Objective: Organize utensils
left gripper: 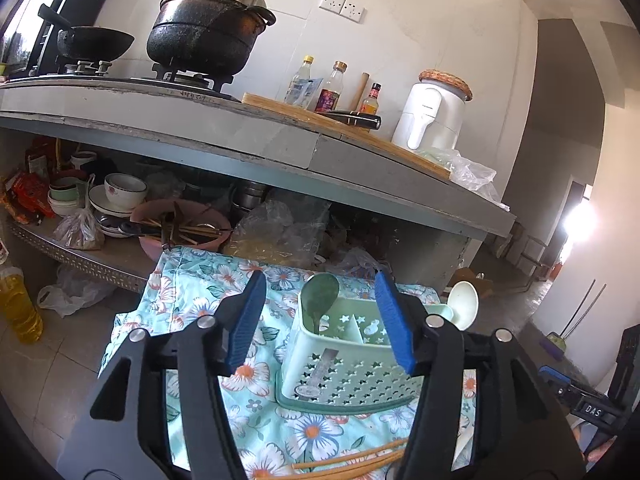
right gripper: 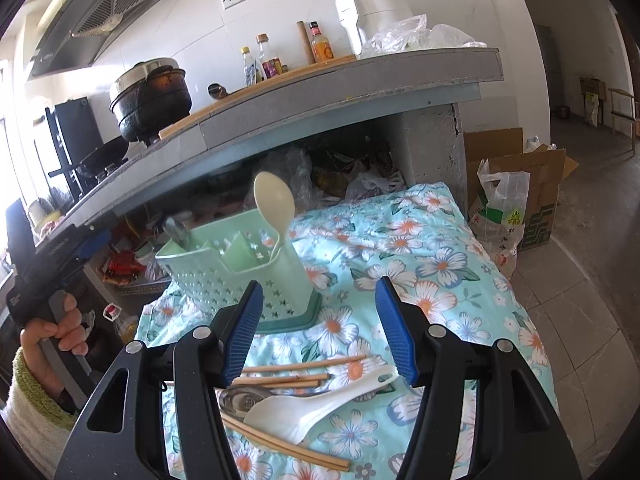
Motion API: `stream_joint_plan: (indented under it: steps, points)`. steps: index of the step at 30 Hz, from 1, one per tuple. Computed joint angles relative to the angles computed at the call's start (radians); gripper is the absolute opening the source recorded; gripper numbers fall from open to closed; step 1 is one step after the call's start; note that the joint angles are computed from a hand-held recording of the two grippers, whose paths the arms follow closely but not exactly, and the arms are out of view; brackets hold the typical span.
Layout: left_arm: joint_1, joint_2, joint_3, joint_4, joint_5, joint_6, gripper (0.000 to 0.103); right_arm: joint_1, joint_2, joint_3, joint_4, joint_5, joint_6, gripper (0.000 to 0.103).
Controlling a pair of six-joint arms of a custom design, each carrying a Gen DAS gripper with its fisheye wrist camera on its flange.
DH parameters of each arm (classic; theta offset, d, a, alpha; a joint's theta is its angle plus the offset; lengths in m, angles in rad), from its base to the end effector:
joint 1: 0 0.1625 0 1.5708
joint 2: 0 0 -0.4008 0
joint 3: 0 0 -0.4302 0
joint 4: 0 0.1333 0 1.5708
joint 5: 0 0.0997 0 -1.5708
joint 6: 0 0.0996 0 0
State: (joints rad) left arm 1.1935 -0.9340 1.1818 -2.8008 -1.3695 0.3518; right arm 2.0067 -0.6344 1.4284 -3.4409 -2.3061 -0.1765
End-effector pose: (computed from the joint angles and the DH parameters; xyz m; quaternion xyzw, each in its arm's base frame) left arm -0.1493 -0.7926 0.4080 0.2685 0.8366 -0.4703 0.0826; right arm 0.3713 -0.6398 0.1459 0.0659 -0.8196 0.5141 0.2442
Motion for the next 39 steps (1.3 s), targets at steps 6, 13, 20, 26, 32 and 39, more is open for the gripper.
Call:
stream_joint_plan:
  steps: [6, 13, 20, 26, 32, 39]
  points:
    - [-0.009, -0.087, 0.127, 0.052, 0.003, -0.006, 0.063, -0.001, -0.006, 0.026, 0.081, -0.025, 0.066, 0.057]
    - [-0.006, -0.157, 0.247, 0.178, -0.014, -0.036, 0.063, -0.017, -0.022, 0.073, 0.185, -0.035, 0.178, 0.057]
    - [0.001, -0.156, 0.296, 0.314, -0.075, -0.059, 0.047, -0.037, -0.043, 0.116, 0.259, -0.036, 0.27, 0.057]
    - [0.001, -0.105, 0.28, 0.371, 0.017, -0.083, 0.029, -0.05, -0.06, 0.135, 0.266, -0.041, 0.311, 0.057]
    - [0.008, -0.069, 0.258, 0.422, 0.125, -0.085, 0.019, -0.06, -0.058, 0.134, 0.34, -0.07, 0.327, 0.05]
    - [-0.009, -0.081, 0.278, 0.447, 0.17, 0.004, 0.019, -0.07, -0.068, 0.138, 0.487, -0.01, 0.381, 0.034]
